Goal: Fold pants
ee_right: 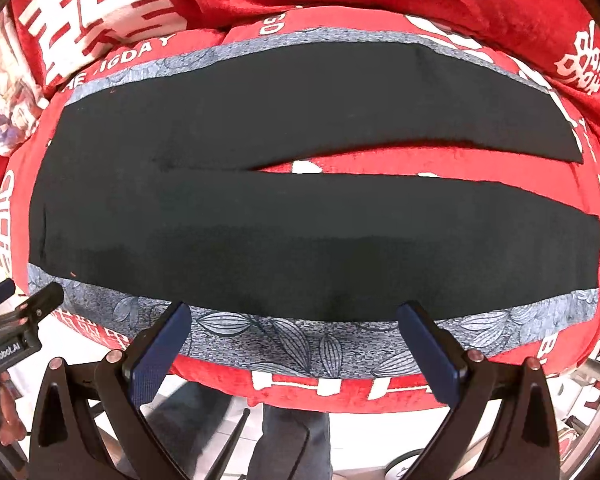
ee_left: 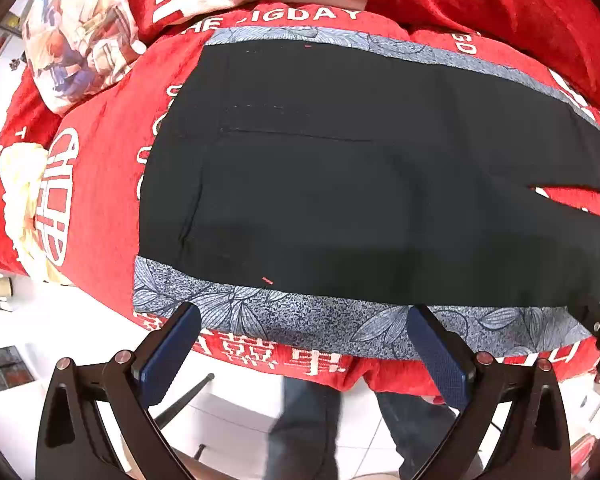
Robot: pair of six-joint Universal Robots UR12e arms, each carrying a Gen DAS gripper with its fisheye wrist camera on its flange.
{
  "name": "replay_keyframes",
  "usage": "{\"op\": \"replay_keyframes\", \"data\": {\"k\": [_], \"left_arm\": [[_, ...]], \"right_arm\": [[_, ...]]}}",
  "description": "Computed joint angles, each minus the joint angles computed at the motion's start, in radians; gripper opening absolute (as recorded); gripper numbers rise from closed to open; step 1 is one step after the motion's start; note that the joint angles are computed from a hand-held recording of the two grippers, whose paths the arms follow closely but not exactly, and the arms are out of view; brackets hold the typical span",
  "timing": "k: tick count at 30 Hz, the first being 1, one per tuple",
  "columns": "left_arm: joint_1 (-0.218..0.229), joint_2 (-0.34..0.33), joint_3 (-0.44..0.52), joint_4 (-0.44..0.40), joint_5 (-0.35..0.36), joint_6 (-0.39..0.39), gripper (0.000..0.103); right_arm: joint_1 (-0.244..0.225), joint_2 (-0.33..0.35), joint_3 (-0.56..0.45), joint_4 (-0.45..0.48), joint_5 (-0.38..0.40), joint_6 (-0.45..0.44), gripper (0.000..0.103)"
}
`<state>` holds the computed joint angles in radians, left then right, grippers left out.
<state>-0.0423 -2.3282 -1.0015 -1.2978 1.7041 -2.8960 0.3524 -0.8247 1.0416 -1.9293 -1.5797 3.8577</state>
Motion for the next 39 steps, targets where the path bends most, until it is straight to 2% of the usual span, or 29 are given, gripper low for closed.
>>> {"op": "replay_keyframes", "data": {"k": [6, 14, 24, 30, 32, 34, 37, 38, 39], "left_arm": [[0.012, -0.001, -0.008, 0.003, -0.014, 0.011, 0.103], [0.030, 0.001, -0.032, 0.033, -0.008, 0.077, 0.103], [0.048, -0.003, -0.032, 0.043, -0.025, 0.127, 0.103], [0.057, -0.006, -0.025, 0.035, -0.048, 0.128, 0.103], [0.067, -0.010, -0.018, 0.020, -0.077, 0.115, 0.103], [0.086, -0.015, -0.008, -0.007, -0.139, 0.094, 0.103], [0.125, -0.019, -0.006, -0.044, -0.265, 0.057, 0.103], [0.140, -0.020, -0.009, -0.054, -0.306, 0.041, 0.103], [0.150, -0.021, -0.013, -0.062, -0.336, 0.032, 0.103]], "right_arm": [[0.006, 0.010, -0.014, 0.016, -0.017, 0.016, 0.103], [0.030, 0.034, -0.059, 0.029, -0.036, 0.066, 0.103], [0.054, 0.058, -0.100, 0.044, -0.028, 0.119, 0.103], [0.054, 0.058, -0.101, 0.031, -0.020, 0.130, 0.103], [0.048, 0.047, -0.070, -0.022, 0.014, 0.137, 0.103], [0.038, 0.028, -0.017, -0.117, 0.080, 0.155, 0.103], [0.021, -0.005, 0.106, -0.354, 0.216, 0.226, 0.102], [0.014, -0.014, 0.155, -0.455, 0.272, 0.269, 0.099], [0.011, -0.017, 0.183, -0.515, 0.305, 0.298, 0.092]]}}
